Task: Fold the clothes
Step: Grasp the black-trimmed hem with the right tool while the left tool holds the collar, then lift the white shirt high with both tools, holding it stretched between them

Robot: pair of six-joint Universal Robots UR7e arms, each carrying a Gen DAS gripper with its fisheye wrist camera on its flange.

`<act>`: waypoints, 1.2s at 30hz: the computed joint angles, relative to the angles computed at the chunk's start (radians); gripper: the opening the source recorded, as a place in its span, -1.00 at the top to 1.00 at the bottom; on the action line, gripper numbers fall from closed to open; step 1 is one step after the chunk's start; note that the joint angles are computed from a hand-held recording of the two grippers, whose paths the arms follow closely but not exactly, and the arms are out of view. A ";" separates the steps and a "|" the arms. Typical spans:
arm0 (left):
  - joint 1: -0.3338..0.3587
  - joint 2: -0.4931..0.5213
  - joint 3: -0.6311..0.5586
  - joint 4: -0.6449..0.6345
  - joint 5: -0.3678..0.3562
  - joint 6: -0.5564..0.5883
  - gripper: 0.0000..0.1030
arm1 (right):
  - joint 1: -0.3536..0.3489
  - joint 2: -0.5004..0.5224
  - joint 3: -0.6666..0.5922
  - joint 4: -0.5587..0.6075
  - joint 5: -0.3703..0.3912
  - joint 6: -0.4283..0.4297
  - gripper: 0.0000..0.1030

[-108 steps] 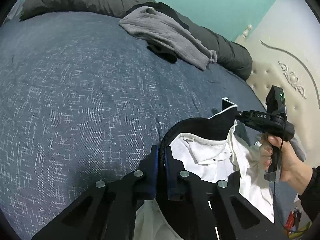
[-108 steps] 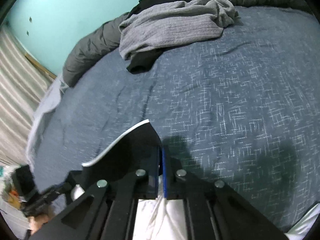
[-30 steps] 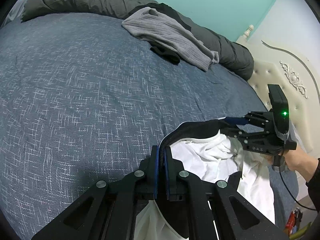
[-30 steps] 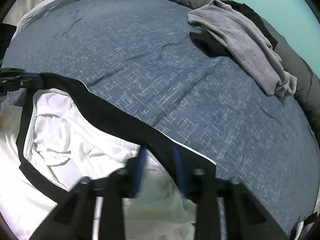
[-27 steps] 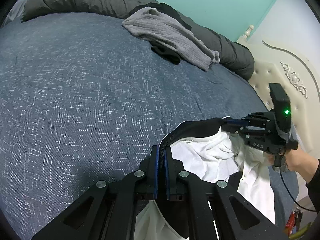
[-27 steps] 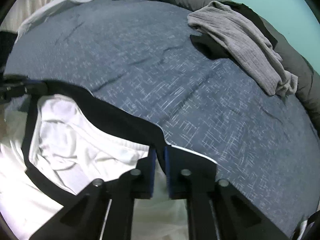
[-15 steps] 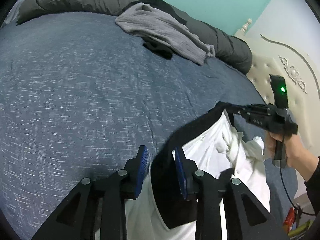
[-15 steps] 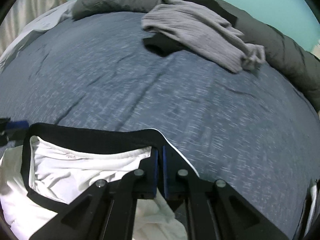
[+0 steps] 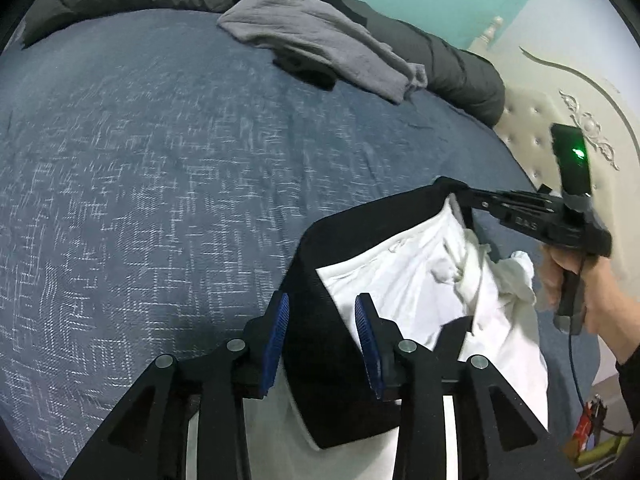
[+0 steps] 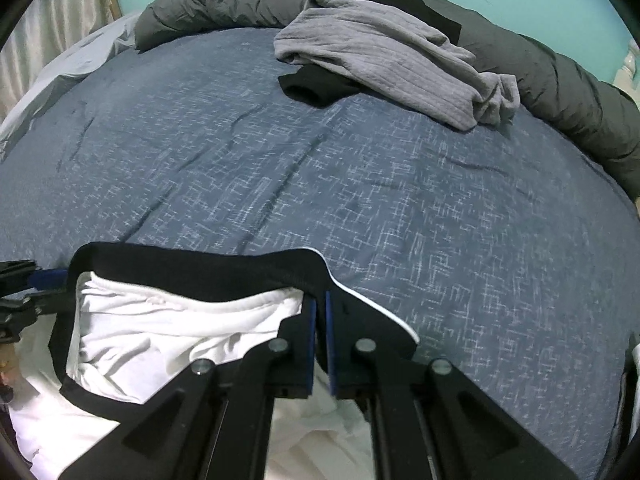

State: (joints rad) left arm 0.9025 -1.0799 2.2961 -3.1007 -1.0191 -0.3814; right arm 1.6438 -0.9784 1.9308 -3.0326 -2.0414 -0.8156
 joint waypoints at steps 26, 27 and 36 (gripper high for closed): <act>0.054 0.000 -0.020 -0.079 -0.043 -0.009 0.28 | -0.018 -0.003 0.045 -0.070 0.016 -0.034 0.16; 0.050 0.001 -0.021 -0.075 -0.037 -0.007 0.28 | -0.014 0.004 0.042 -0.078 0.013 -0.045 0.16; 0.040 0.001 -0.022 -0.065 -0.014 0.015 0.27 | 0.007 0.068 -0.015 -0.068 -0.044 -0.109 0.51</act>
